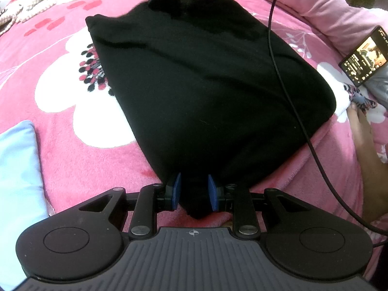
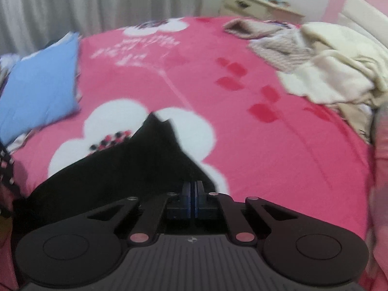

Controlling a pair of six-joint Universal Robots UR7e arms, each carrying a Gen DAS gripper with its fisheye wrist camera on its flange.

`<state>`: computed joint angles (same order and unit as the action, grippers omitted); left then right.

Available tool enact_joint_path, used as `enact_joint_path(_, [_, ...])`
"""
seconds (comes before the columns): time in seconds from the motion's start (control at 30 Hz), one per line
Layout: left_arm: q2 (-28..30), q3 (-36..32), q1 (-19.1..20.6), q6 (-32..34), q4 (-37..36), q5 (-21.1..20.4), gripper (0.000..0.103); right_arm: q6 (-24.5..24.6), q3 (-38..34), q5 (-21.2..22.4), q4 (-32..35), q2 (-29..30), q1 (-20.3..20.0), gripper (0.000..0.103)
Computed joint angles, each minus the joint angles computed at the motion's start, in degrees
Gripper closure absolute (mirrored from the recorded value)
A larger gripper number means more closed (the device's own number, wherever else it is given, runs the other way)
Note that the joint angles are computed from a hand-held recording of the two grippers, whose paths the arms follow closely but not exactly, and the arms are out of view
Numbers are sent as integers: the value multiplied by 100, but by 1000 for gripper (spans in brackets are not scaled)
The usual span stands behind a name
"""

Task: Fold clothes

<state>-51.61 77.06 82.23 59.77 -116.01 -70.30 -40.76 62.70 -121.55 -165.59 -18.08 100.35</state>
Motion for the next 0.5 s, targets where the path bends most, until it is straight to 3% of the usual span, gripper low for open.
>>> enact_joint_path(0.27, [-14,9,11,7,-14,-12,79,359,-182,-397,-153,158,-70,98])
enact_joint_path(0.37, [-15,8,8,2,-6,-7,79,784,-250,-441,-161,156,-107,81])
enact_joint_path(0.5, [-14,2,7,6,6,-5,79,1148,-391,-749,-763,238,-125,82])
